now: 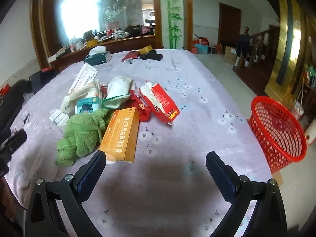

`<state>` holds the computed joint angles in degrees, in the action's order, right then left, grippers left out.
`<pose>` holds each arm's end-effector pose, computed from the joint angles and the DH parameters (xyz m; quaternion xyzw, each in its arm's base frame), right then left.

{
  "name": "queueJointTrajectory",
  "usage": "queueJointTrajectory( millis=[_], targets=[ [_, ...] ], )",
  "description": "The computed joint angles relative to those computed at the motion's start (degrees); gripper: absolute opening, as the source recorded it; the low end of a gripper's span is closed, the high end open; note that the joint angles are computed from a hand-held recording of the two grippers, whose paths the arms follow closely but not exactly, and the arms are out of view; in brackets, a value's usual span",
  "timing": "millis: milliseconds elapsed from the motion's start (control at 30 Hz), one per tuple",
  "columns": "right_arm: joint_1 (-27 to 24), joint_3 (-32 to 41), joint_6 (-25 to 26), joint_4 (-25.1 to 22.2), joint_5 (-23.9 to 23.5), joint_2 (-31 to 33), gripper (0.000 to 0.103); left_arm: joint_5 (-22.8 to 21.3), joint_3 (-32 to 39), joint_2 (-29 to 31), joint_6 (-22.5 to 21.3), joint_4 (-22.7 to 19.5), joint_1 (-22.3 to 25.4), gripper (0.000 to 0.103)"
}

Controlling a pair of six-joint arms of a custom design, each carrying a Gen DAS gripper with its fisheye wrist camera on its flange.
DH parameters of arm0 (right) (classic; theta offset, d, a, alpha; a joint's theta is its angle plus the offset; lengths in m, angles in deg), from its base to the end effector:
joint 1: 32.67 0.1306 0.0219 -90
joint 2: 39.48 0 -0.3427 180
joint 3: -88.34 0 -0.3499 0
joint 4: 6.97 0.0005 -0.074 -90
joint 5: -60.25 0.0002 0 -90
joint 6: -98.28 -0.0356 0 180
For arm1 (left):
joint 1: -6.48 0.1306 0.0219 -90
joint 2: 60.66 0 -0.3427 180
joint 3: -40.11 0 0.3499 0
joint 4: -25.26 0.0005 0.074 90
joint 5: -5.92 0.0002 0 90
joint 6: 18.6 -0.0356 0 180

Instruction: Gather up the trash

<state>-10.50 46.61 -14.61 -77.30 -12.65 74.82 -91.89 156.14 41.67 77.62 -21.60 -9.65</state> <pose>0.5200 0.2001 0.5068 0.0610 0.9177 0.0134 0.3924 0.5069 -0.1421 0.4883 0.0435 0.8770 -0.0333 0.4774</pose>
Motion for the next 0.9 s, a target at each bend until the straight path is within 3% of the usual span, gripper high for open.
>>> queueJointTrajectory(
  millis=[167,400,900],
  targets=[
    [1.5,-2.6,0.5,0.9,4.1,-2.1,0.098,-4.3,-4.6,-2.7,-2.1,3.8,-1.6,0.103],
    [2.6,-5.9,-0.8,1.6,7.1,-5.1,0.096,-5.5,-7.4,-5.6,-3.7,6.3,-2.8,0.103],
    [5.1,-5.1,0.9,1.0,14.0,-7.0,0.096,-7.8,-9.0,-8.9,-4.8,8.6,-4.2,0.103]
  ],
)
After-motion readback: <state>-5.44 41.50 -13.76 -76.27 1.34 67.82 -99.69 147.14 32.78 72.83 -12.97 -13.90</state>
